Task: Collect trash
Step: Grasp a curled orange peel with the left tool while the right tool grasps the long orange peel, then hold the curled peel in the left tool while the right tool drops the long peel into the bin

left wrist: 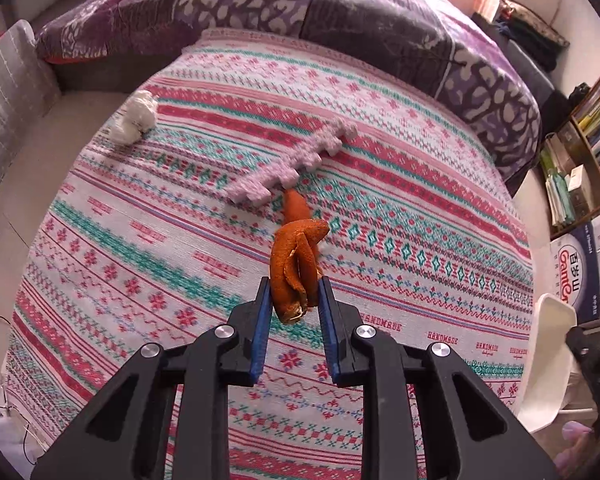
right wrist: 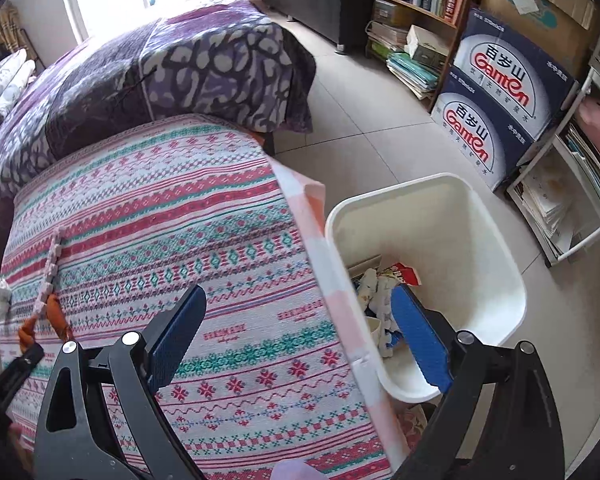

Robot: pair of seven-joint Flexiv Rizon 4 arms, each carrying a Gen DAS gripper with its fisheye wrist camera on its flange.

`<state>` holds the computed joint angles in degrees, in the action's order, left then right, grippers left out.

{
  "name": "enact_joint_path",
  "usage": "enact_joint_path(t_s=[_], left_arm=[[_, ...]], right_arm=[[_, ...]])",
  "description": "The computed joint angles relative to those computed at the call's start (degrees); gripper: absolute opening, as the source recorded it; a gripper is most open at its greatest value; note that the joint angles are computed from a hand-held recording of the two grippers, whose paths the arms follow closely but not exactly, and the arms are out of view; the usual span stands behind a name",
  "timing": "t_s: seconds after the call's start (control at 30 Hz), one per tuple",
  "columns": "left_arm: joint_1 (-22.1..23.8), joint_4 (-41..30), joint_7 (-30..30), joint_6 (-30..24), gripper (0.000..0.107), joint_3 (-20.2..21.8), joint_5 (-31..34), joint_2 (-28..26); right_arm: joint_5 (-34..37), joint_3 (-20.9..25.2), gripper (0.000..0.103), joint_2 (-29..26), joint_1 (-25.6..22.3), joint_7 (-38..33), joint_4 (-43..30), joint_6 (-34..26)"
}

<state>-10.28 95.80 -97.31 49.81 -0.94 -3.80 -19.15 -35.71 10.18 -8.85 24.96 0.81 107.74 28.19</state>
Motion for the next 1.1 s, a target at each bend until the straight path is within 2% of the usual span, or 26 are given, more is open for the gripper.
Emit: enact_joint_path(t_s=[0.13, 0.27, 0.5, 0.63, 0.83, 0.87, 0.93, 1.0, 1.1], left_arm=[[1.7, 1.0, -0.2, 3.0, 0.023, 1.5, 0.4, 2.7], [3.5, 1.2, -2.4, 5.8, 0.023, 3.3, 2.1, 5.5], [8.1, 3.9, -2.5, 10.4, 0.023, 3.3, -3.5, 9.1], [9.0, 4.9, -1.6, 11.5, 0.023, 3.0, -5.5, 10.2], [9.4, 5.4, 0.1, 11.6, 0.023, 2.6, -6.7, 10.6], [9.5, 5.6, 0.4, 11.7, 0.023, 2.6, -7.0, 10.7], [9.5, 5.7, 0.7, 11.9, 0.023, 2.6, -7.1, 10.8], [9.5, 5.9, 0.9, 12.1, 0.023, 2.6, -7.4, 11.0], [9.4, 5.7, 0.6, 11.6, 0.023, 2.6, -7.0, 10.8]], right_arm=[[-1.7, 0.3, 0.089, -5.0, 2.8, -3.9, -4.0, 0.0], [-3.4, -0.2, 0.090, -9.4, 5.2, -7.3, -6.8, 5.8], [-4.5, -3.3, 0.087, -19.5, 9.3, -15.5, -16.0, 14.4], [-1.8, -4.8, 0.081, -24.4, 11.3, -20.5, -22.9, 14.0], [2.4, -6.0, 0.063, -29.0, 12.5, -25.5, -28.9, 11.6], [3.4, -5.9, 0.055, -29.4, 12.4, -25.9, -29.1, 11.5], [3.9, -6.6, 0.049, -29.6, 12.6, -25.4, -28.5, 13.2], [3.6, -7.3, 0.017, -29.4, 12.9, -24.5, -27.8, 14.6], [6.1, -6.2, 0.016, -28.8, 11.8, -25.8, -28.0, 15.6]])
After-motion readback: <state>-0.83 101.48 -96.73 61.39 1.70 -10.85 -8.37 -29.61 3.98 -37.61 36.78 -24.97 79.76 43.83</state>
